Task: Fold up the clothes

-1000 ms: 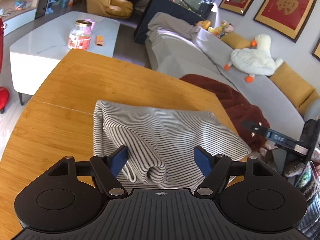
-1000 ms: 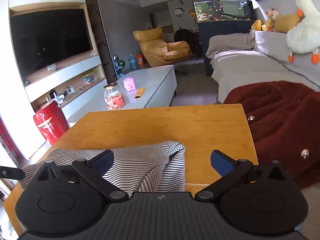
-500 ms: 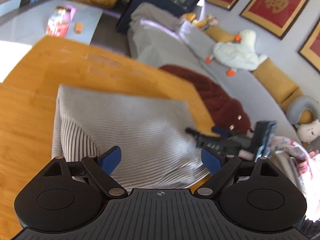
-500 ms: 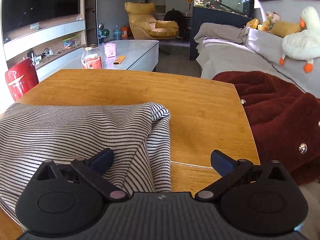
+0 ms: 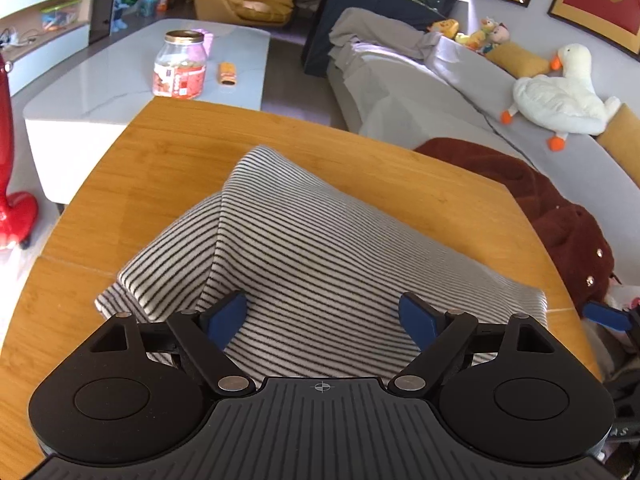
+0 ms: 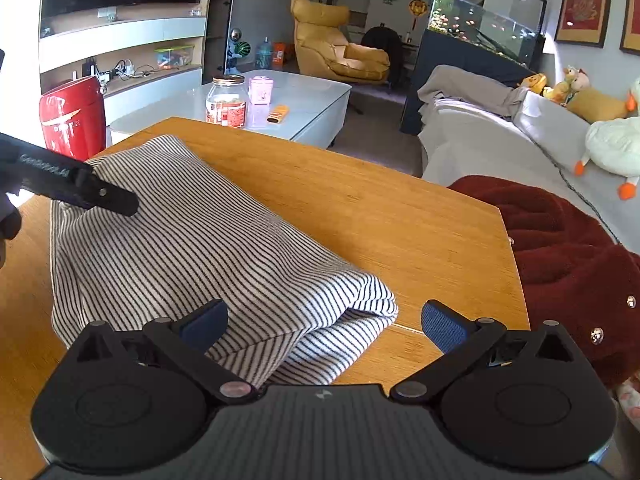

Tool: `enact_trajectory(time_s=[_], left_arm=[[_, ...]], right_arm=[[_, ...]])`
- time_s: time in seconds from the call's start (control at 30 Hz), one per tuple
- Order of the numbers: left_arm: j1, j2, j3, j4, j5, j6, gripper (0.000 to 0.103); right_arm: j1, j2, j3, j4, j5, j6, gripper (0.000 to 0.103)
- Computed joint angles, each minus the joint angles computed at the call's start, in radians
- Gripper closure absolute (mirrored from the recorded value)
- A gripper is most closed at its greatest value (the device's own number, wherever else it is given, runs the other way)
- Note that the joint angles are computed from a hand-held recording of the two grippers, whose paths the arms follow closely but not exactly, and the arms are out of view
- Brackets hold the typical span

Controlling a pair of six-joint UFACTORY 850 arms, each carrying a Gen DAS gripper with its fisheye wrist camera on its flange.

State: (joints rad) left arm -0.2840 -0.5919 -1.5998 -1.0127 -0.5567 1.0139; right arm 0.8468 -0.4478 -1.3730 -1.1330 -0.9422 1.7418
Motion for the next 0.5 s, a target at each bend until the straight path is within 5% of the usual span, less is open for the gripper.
enact_trajectory(time_s=[0.13,0.27,0.5], left_arm=[[-0.005,-0.010,-0.038,0.042,0.011,-0.053,0.014],[-0.004,0.053,0.030,-0.053,0.018,0.064,0.013],[0.005,0.064,0.083,-0.084,-0.162,0.032,0.012]], right_arm=[[-0.006,-0.005,-0.009,-0.023,0.007,-0.005,0.000],[-0.019,0.005,0.001,-0.047,0.028,0.013,0.000],[-0.037,0.004,0.000,-0.060,0.041,0.017,0.000]])
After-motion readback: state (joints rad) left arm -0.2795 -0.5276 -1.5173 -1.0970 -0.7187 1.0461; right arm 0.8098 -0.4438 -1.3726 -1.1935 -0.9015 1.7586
